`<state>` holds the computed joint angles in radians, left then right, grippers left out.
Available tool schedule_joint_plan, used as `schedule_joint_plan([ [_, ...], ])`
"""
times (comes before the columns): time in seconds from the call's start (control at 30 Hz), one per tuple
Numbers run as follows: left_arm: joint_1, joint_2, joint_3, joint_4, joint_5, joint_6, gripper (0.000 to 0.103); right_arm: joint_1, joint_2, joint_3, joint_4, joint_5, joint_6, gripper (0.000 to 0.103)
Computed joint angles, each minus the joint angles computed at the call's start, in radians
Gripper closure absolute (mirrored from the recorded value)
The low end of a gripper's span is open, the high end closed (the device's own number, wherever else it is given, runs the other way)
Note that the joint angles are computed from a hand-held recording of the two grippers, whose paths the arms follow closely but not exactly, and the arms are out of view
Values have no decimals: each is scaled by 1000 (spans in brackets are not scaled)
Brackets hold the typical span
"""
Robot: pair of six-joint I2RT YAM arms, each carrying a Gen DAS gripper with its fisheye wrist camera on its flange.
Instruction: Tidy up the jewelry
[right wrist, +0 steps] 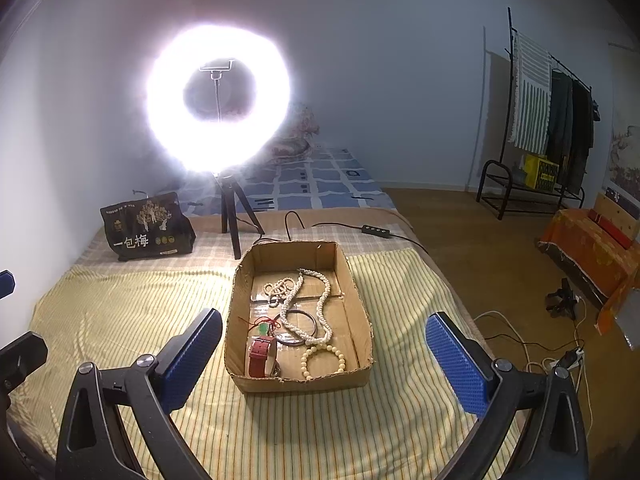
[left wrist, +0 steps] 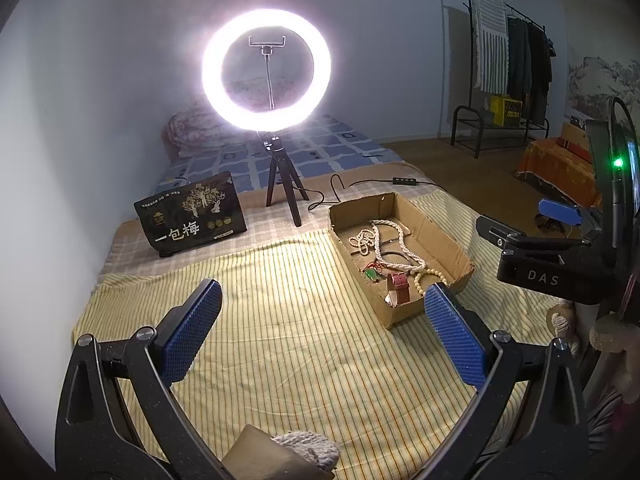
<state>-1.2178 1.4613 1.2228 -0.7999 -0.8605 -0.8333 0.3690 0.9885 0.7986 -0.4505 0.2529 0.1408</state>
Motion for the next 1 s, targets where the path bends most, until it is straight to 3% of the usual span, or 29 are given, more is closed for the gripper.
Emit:
schedule_joint_plan([
  [1.0,-1,-2,-1,-6,4,-4,0,16,-7,1,-12,13,23,0],
])
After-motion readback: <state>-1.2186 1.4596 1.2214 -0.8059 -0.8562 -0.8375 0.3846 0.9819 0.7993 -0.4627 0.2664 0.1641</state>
